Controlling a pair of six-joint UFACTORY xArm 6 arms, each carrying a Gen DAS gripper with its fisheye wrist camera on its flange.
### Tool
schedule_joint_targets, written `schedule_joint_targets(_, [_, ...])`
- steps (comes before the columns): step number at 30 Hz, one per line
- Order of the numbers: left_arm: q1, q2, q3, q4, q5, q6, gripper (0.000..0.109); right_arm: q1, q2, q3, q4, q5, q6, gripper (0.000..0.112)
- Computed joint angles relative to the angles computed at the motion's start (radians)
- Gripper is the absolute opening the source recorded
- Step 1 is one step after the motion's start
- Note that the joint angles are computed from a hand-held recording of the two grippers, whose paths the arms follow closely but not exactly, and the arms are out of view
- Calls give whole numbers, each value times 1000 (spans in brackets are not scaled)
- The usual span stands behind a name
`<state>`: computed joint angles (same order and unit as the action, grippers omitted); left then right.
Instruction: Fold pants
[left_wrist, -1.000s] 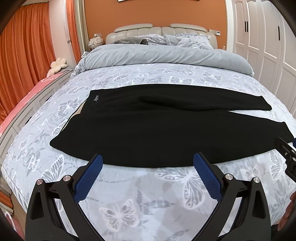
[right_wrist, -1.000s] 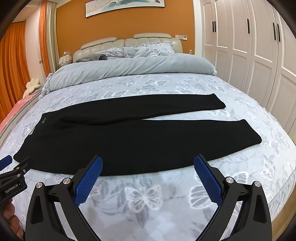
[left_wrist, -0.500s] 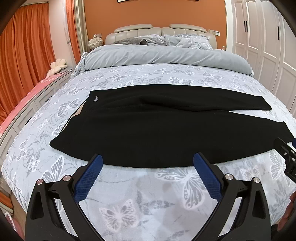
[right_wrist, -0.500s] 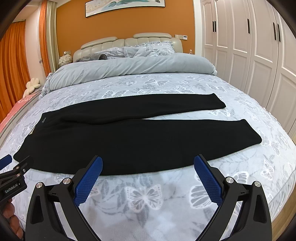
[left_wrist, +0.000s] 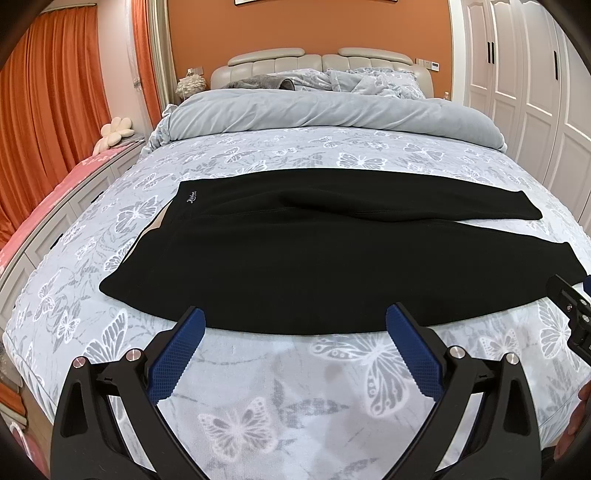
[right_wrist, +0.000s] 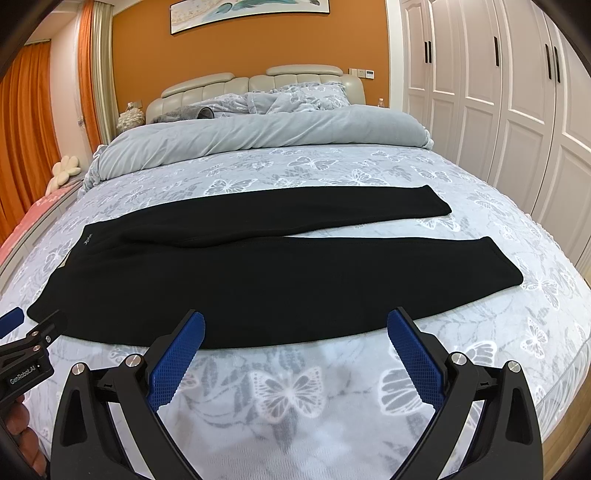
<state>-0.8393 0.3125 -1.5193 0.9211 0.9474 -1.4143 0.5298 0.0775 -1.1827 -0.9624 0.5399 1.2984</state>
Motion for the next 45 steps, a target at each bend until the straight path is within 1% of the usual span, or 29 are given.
schedule_joint_targets(26, [-1, 0, 1, 1, 0, 0, 96, 2, -1, 4, 3, -3, 2, 97])
schedule_joint_targets(28, [1, -2, 1, -5, -1, 3, 97, 0, 1, 3, 12, -6, -6, 97])
schedule_joint_targets(30, [8, -7, 0, -15, -2, 19, 97, -9, -1, 12, 46, -28, -30, 97])
schedule_joint_targets(32, [30, -25, 10, -36, -38, 50, 97, -37, -8, 30, 131, -75, -98, 97])
schedule_joint_targets(34, [75, -55, 31, -74, -107, 97, 97, -76, -19, 37, 238, -110, -207, 97])
schedule_joint_targets(35, [109, -76, 48, -97, -159, 125, 98, -99, -20, 32, 296, -118, -273, 97])
schedule_joint_targets(36, [133, -77, 47, -112, -187, 147, 98, -125, -17, 18, 348, -118, -341, 97])
schedule_joint_targets(38, [210, -73, 25, -170, -239, 241, 98, -183, 3, -28, 399, -98, -438, 97])
schedule_joint_targets(41, [313, 22, -115, -256, -215, 386, 98, -275, 113, -175, 509, -51, -621, 97])
schedule_joint_targets(43, [380, 136, -270, -339, -162, 505, 98, -339, 239, -337, 596, 3, -729, 97])
schedule_joint_targets(44, [414, 209, -375, -393, -116, 563, 98, -363, 309, -433, 654, 44, -789, 97])
schedule_joint_targets(45, [465, 295, -479, -447, -107, 608, 98, -393, 393, -538, 710, 63, -846, 97])
